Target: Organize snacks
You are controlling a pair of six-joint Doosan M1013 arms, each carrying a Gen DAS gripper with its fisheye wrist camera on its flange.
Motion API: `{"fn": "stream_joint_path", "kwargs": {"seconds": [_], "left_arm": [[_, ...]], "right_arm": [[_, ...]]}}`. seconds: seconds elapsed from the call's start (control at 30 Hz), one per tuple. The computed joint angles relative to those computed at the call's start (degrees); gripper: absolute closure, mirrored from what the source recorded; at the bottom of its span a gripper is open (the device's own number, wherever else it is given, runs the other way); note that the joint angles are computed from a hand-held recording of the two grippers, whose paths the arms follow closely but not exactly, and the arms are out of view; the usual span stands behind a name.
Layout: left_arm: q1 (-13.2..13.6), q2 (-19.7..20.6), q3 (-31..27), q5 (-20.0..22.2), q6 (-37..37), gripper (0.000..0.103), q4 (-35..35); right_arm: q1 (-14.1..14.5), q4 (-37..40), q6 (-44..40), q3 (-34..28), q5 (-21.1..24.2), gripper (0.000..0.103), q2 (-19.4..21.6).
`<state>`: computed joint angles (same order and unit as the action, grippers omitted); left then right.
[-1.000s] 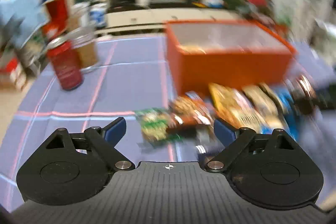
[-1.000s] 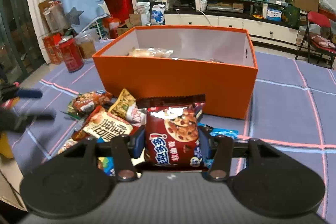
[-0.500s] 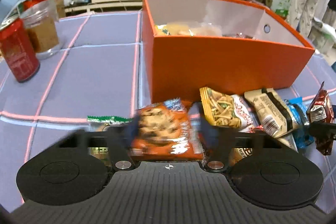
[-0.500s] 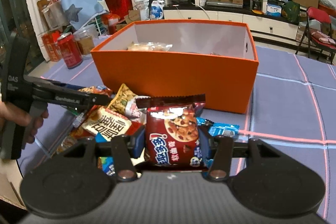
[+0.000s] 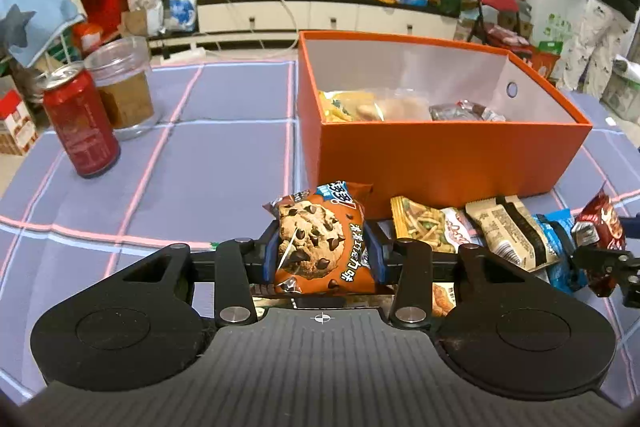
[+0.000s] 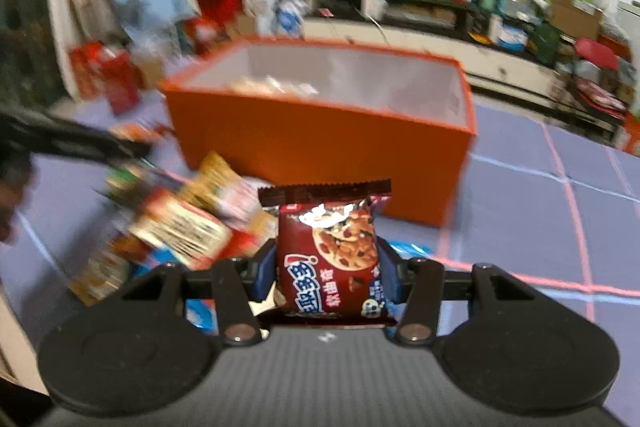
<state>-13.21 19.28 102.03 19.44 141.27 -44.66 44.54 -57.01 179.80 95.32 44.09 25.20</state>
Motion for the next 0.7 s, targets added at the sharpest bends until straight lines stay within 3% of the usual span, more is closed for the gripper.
{"fn": "stream_joint_path", "kwargs": {"seconds": [0.07,0.13,0.47,0.5,0.57,0.63,0.7], "left_arm": [[0.1,0.1,-0.1,0.4,-0.5,0.085,0.4],[0.1,0.2,-0.4,0.7,-1.4,0.085,1.4],[0.5,-0.1,-0.2,0.9,0.9,0.085,-1.3],[0.5,-0.1,-0.2,1.0,1.1,0.085,-1.6],[0.5,-0.2,-0.1,1.0,1.7,0.085,-2.2],[0.5,-0.4,-0.1,1.1,2.4,0.085,-3.2],[0.6,-0.6,0.1,1.2,3.7,0.085,-4.7]], "right_arm": [[-1.2,6.5,-2.6,1.1,-2.1,0.05,-1.2],[-1.3,7.5,-1.5,2.9,-5.0,0.05,-2.7],[-0.9,14.8,-10.6,0.6,-1.6,0.048,-1.1],[-0.8,13.7,-9.3,0.8,-1.4,0.047,-1.1],[-0.2,6.9,-1.0,1.6,-1.3,0.027,-1.6],[0.1,-1.8,8.9,2.4,-2.6,0.024,-2.0],[-0.2,-6.4,12.9,1.6,-4.4,0.026,-1.4]]}}
